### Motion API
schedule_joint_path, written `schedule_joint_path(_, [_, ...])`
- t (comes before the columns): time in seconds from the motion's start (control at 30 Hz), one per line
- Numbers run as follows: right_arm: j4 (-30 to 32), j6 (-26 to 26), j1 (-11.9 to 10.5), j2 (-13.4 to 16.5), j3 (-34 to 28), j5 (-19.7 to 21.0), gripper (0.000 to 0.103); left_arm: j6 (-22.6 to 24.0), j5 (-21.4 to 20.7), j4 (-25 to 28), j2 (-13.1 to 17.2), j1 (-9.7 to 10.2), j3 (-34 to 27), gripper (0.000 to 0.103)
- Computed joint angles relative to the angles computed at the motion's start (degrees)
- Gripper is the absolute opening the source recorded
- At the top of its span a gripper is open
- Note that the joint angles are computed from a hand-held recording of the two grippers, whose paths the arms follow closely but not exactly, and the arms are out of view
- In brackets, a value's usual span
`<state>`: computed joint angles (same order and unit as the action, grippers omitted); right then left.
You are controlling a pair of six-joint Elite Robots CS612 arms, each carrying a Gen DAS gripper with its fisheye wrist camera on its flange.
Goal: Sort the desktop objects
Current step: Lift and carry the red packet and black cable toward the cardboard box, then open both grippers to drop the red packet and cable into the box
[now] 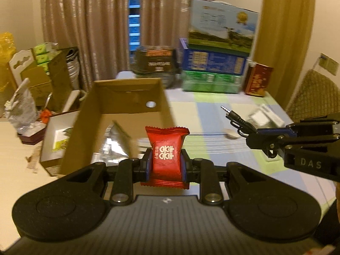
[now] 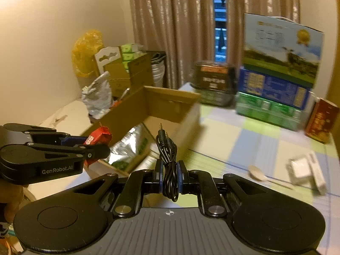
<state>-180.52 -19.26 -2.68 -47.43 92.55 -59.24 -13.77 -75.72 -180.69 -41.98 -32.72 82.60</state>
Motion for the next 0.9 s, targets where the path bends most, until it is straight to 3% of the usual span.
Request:
schedule_joint_path(0.37, [4.49,0.72,3.52,4.32,-8.04,-0.97,0.01,1.0,-0.3,3.73,1.48,4.01,-3.31,0.021])
schedule_joint_path(0.9, [8.12,1.44,5.21,8.26,-13.54,-2.65,0.01,2.0,-3.54,8.07,5.32,6.03,-9.03,0.022])
